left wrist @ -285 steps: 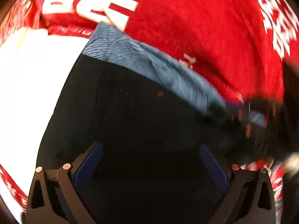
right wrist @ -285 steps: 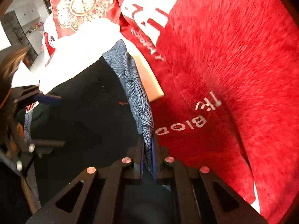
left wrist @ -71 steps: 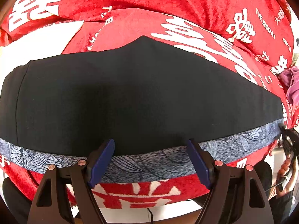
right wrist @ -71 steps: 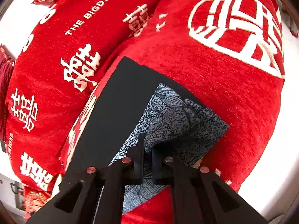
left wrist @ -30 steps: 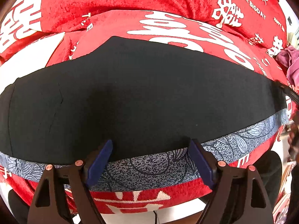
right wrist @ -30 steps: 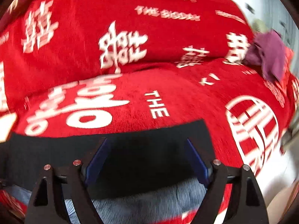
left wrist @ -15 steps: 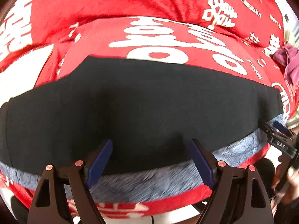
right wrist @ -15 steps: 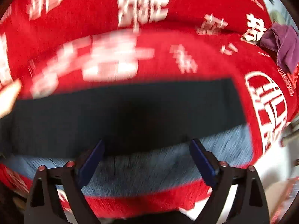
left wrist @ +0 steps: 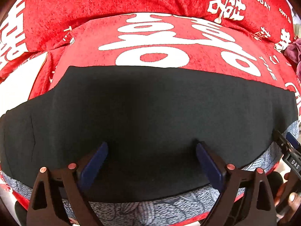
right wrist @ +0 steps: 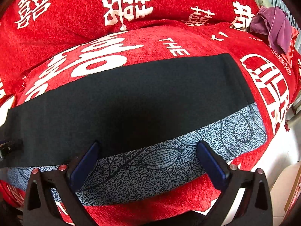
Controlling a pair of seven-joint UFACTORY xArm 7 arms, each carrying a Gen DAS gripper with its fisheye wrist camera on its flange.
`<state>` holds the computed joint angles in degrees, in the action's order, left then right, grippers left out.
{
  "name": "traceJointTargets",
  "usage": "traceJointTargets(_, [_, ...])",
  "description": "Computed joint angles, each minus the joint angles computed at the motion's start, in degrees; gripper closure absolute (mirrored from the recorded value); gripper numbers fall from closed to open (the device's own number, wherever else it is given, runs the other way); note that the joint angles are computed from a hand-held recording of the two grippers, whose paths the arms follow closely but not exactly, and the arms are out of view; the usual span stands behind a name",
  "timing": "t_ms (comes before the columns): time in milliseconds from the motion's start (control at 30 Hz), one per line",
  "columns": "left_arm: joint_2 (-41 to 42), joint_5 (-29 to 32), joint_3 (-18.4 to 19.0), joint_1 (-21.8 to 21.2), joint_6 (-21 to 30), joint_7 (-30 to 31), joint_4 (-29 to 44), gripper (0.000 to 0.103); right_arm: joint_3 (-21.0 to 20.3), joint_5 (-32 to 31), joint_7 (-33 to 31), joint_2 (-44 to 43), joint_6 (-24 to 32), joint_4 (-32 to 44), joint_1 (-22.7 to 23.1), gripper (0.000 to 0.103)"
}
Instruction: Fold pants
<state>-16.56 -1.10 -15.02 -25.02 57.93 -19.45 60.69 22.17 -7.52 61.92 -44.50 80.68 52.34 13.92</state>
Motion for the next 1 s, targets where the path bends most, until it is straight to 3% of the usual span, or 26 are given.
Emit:
traceJointTargets(267, [-4.1, -1.3, 2.0, 0.9, -1.5, 3.4, -4.4, 0.008, 0.0, -0.1, 0.1, 0.1, 0.2, 0.2, 0.1, 0.000])
traceJointTargets(367, [-6.3, -1.0, 2.8, 2.4, -1.4, 4.1, -6.8, 0.000, -0.1, -0.1, 0.0, 0.0, 0.2, 0.1, 0.1, 0.000])
traceJointTargets(700, [-16.3, -6.8, 8.7, 5.4, -0.7, 12.0, -15.6, 0.000, -0.2, 0.0, -0.3, -0.1, 0.1, 0.0, 0.2, 0.000])
traceJointTargets(800, [-18.6, -2.0, 6.8, 8.7, 0.7, 11.5, -15.5, 0.000, -0.2, 0.0, -0.4, -0.1, 0.3, 0.2, 0.1, 0.000])
traceJointTargets(1000, [-16.9, -0.5, 12.2, 17.8, 2.7, 9.1, -14.8, 0.000, -0.2, -0.1, -0.5, 0.2, 0.7, 0.5, 0.0, 0.000])
